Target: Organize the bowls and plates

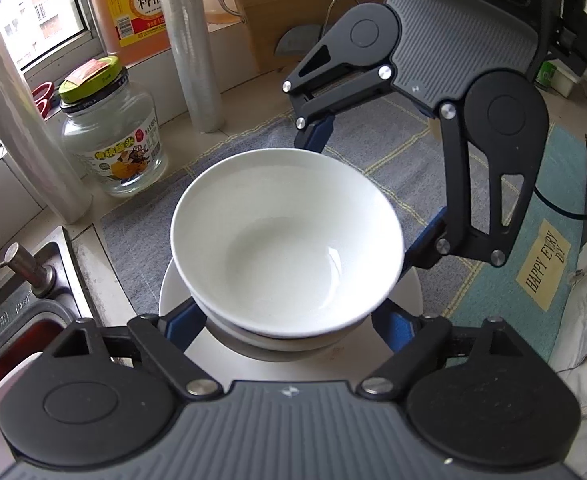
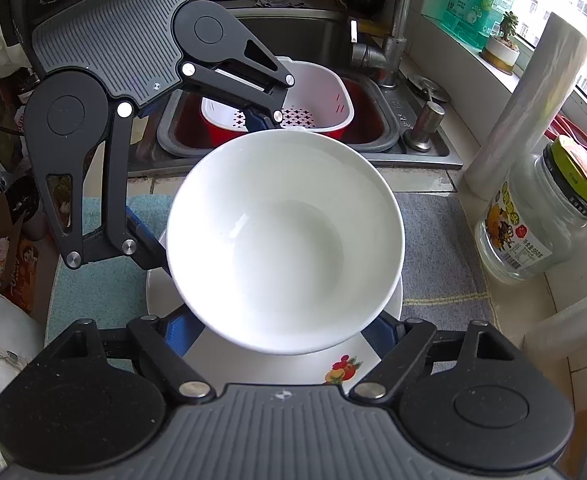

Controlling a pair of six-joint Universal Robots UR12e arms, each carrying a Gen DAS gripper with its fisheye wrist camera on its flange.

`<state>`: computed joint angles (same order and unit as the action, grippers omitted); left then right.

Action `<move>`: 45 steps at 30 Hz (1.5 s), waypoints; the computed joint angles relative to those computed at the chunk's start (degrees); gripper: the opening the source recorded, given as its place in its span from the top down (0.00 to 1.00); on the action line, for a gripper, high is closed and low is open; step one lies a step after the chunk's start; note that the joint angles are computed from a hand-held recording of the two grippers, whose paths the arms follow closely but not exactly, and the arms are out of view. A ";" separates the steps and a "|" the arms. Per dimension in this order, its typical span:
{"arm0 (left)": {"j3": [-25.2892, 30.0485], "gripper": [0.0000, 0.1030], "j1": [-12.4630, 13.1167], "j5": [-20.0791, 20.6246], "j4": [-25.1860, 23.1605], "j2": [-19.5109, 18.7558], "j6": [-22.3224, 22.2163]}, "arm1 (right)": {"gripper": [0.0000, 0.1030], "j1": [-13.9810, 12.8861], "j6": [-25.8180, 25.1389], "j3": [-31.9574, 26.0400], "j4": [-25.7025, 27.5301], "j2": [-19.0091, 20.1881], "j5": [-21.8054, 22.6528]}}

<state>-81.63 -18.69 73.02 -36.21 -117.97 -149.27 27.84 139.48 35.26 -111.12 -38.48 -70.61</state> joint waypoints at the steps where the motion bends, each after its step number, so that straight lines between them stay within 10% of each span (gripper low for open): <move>1: -0.15 0.12 0.05 -0.19 0.23 0.05 -0.07 | 0.14 0.06 -0.03 -0.01 0.00 0.01 -0.30; 11: -2.06 0.10 0.15 1.20 3.75 0.73 -2.06 | 0.01 -0.44 2.18 1.71 -2.40 -0.90 2.34; 19: -8.18 0.03 0.27 2.84 16.58 2.56 -9.13 | 0.00 -0.36 9.21 9.21 -10.30 -4.50 0.67; 29: -16.28 0.01 -4.81 23.98 38.40 3.70 -26.86 | 0.00 1.76 36.35 21.56 -20.08 -10.92 -15.64; 36: -16.71 0.01 -8.60 30.44 27.97 6.67 -44.48 | 0.00 4.71 50.45 26.52 -19.99 -13.69 -28.15; 45: -17.56 0.01 -13.16 36.92 23.47 9.88 -52.57 | 0.00 6.56 54.21 34.35 -24.68 -19.24 -31.10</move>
